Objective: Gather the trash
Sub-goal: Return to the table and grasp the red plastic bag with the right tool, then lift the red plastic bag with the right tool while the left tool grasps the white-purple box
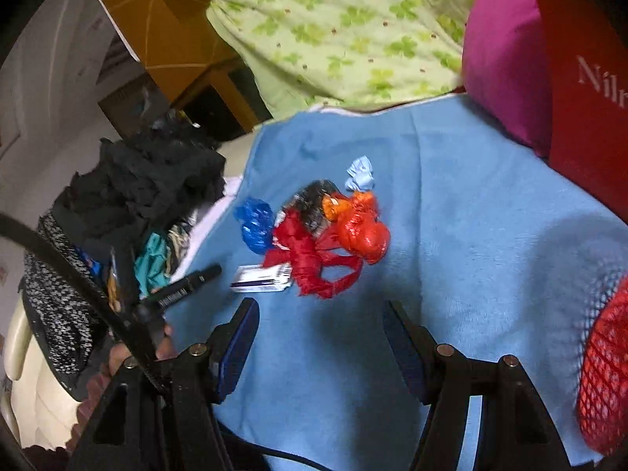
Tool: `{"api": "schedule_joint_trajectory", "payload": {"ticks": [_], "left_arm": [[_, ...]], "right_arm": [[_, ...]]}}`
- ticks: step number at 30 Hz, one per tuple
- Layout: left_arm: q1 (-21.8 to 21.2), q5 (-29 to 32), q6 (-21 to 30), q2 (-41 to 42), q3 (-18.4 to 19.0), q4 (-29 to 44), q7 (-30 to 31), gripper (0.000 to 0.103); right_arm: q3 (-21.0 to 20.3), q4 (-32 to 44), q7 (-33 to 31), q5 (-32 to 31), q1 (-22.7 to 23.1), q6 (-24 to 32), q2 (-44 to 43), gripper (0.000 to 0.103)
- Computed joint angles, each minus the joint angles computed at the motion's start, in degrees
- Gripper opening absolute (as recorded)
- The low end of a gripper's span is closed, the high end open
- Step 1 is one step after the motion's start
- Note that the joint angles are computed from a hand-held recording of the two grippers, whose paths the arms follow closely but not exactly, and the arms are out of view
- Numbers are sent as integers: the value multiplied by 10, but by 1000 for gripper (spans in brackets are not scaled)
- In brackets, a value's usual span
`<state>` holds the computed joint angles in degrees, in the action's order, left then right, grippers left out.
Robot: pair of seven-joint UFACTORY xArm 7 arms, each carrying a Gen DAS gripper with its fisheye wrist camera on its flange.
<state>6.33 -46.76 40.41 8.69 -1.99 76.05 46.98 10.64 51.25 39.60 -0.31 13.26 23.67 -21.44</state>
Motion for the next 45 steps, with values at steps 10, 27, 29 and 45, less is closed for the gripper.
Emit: {"api": "schedule_joint_trajectory", "payload": {"ticks": [10, 27, 29, 45], "left_arm": [[28, -15, 135, 62, -20, 75, 20, 68], [10, -33, 111, 31, 1, 54, 113, 69], [13, -18, 135, 64, 0, 93, 72, 69], [87, 1, 360, 157, -51, 204, 35, 69]], "right_arm": [[-30, 103, -26, -9, -17, -45, 169, 70], [-46, 111, -79, 57, -10, -70, 224, 54], [-42, 73, -87, 80, -6, -77, 186, 54], [-20, -157, 22, 88, 8, -103, -60, 54]]}}
